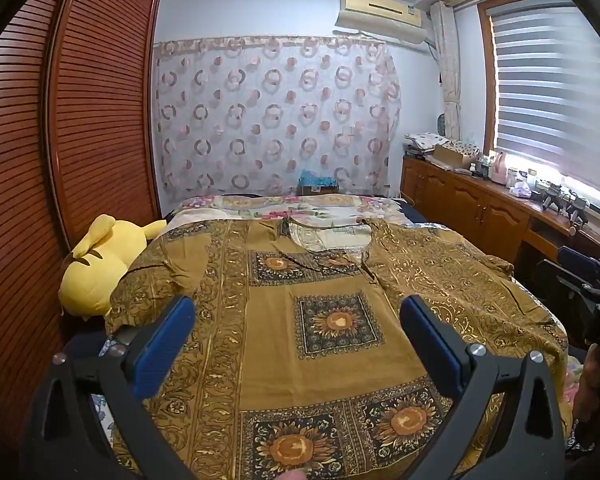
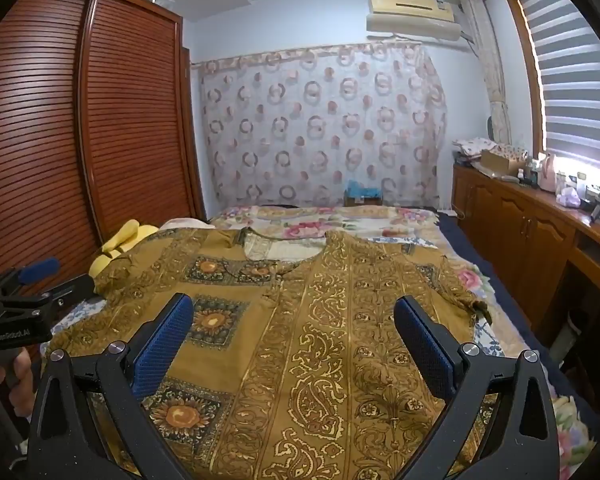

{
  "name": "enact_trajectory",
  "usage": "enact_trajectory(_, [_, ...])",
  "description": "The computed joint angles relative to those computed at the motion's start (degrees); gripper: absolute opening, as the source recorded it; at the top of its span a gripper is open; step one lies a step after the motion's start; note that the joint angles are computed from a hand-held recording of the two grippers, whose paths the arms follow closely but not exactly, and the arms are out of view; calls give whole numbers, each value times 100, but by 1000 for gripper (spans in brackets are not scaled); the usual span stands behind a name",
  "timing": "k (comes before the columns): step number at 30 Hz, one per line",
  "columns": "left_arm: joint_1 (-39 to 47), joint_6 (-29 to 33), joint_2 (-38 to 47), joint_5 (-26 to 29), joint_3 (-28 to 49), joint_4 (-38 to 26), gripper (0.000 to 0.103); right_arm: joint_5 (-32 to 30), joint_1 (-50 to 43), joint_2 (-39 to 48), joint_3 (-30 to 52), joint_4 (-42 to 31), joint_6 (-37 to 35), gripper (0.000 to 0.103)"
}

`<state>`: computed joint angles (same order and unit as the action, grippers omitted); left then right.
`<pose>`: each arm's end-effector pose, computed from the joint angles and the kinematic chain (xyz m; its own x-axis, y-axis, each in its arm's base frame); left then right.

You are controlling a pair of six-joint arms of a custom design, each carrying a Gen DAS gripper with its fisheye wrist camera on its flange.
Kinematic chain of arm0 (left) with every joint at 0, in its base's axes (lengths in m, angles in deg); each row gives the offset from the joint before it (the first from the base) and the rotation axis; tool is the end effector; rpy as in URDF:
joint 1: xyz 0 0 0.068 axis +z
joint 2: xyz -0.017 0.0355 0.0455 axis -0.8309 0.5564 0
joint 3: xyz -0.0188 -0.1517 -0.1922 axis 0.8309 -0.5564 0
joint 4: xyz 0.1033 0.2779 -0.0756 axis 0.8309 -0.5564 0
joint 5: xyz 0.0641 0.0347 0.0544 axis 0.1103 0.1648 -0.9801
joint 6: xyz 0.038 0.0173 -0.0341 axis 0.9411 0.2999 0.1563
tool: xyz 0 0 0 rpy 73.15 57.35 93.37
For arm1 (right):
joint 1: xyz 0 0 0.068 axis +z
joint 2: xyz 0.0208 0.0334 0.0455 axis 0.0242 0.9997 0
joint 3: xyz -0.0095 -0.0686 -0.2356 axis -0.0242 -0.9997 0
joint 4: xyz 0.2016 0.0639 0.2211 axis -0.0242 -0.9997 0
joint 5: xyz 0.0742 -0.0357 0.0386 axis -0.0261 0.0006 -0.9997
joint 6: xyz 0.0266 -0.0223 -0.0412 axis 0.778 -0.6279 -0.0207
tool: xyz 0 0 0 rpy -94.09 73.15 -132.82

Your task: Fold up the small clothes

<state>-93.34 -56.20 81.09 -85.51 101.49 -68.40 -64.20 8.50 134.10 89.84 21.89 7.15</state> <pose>0.1629 -0.0905 0.1899 -0.3694 -0.1659 -0.9143 -0.3052 0.9510 -0.0493 0.2466 0.0468 0.2591 -0.3180 -0.1766 -0.9315 -0.5733 0.8184 0.0405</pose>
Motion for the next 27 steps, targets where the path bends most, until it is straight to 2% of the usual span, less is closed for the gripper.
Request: enact_trajectory(27, [-202,-82,82,-212,261,-259,103,-34,-24,7,13,-6,15,102])
